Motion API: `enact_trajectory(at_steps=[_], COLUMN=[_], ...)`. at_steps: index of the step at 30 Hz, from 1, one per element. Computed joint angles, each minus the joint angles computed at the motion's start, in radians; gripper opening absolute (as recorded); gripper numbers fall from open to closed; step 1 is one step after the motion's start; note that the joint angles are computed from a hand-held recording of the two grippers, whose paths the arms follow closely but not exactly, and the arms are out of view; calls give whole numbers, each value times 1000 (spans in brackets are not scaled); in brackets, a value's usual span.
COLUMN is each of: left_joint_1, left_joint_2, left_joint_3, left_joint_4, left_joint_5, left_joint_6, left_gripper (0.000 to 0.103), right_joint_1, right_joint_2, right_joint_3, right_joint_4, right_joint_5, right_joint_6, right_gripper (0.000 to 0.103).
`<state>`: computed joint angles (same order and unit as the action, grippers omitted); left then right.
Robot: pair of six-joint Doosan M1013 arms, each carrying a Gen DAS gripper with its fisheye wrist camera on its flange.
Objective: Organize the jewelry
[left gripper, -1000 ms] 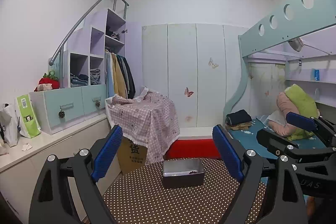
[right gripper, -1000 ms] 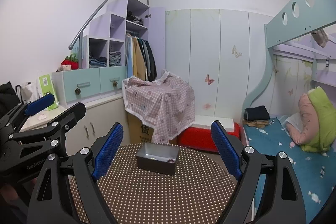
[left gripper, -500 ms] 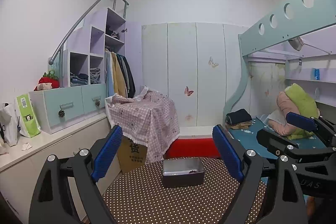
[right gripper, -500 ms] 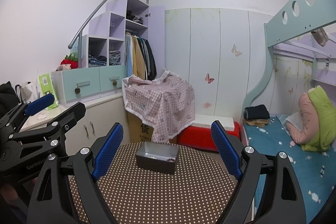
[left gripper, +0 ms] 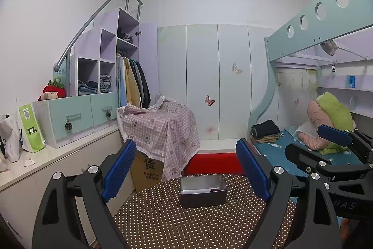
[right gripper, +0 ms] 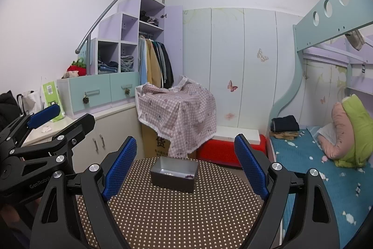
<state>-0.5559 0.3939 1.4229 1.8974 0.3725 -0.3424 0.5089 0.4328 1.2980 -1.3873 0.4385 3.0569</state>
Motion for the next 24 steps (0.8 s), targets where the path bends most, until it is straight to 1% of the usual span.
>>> enact_trajectory(at_steps=[24], left_joint_1=[6], left_joint_2=[2], left_joint_3=[3], left_joint_4=[16], left_joint_5=[-4], left_joint_6=[-13], left_gripper=[85], right_joint_1=[-1], right_joint_2=[0], right_joint_3=[4], right_joint_4=[-5], right_joint_5=[-1], right_joint_6=[6], right_gripper=[83])
